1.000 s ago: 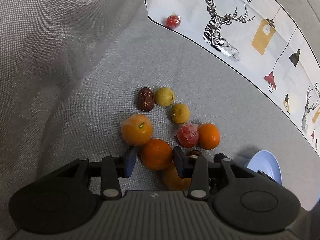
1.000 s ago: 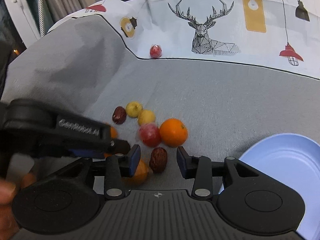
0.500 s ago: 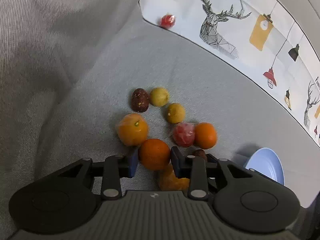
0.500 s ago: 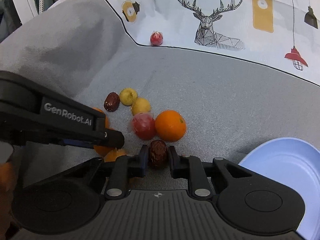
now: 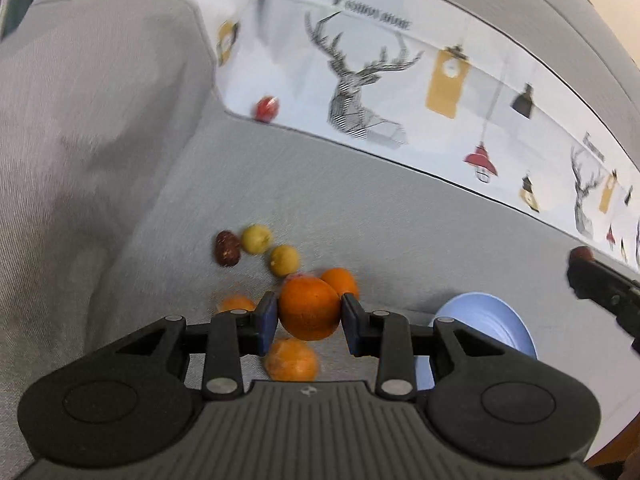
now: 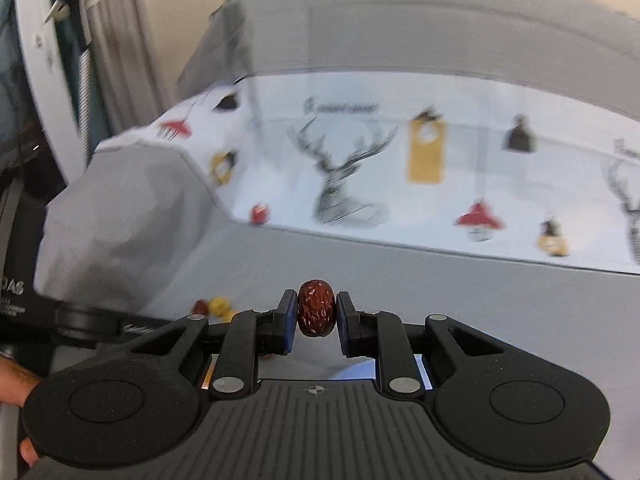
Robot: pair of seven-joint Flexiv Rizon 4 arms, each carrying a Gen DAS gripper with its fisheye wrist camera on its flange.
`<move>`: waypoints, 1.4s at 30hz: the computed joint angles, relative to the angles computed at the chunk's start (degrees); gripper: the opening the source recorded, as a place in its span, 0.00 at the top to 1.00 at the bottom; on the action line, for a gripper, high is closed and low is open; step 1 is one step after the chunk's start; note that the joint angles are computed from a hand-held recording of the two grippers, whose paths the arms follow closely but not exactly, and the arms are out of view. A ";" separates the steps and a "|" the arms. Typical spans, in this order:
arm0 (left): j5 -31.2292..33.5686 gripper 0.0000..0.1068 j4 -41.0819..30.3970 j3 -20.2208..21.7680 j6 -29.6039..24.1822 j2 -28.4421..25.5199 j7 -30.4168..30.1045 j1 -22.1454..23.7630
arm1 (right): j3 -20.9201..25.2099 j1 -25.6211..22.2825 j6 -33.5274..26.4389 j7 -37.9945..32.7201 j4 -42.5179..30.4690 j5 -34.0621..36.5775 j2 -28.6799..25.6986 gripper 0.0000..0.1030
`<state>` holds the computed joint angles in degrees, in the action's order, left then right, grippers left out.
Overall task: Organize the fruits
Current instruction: 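Carry the orange and red date over the blue plate with both tools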
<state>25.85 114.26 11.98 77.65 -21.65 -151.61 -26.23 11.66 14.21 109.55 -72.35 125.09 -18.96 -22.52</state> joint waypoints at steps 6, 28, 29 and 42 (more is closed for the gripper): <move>6.82 0.65 -4.46 1.17 -4.67 -0.64 -1.78 -4.08 | -3.27 -0.13 -1.42 0.81 2.70 6.46 -2.16 0.79; 9.70 0.65 -14.54 -4.98 -4.89 -9.72 11.47 -6.08 | -10.63 4.72 -6.82 -1.92 2.29 8.87 -2.60 0.79; 8.62 0.65 -14.42 -4.86 -3.96 -10.02 12.33 -5.94 | -10.65 4.70 -6.85 -1.98 2.35 8.87 -2.59 0.79; -0.01 0.65 -13.06 0.37 4.62 -12.04 19.20 -10.01 | -9.42 3.41 -7.46 -2.46 2.44 8.33 -2.58 0.79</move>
<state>25.84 101.20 12.35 82.27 -33.69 -132.42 -36.24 2.24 17.62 102.08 -74.81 127.53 -10.63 -25.10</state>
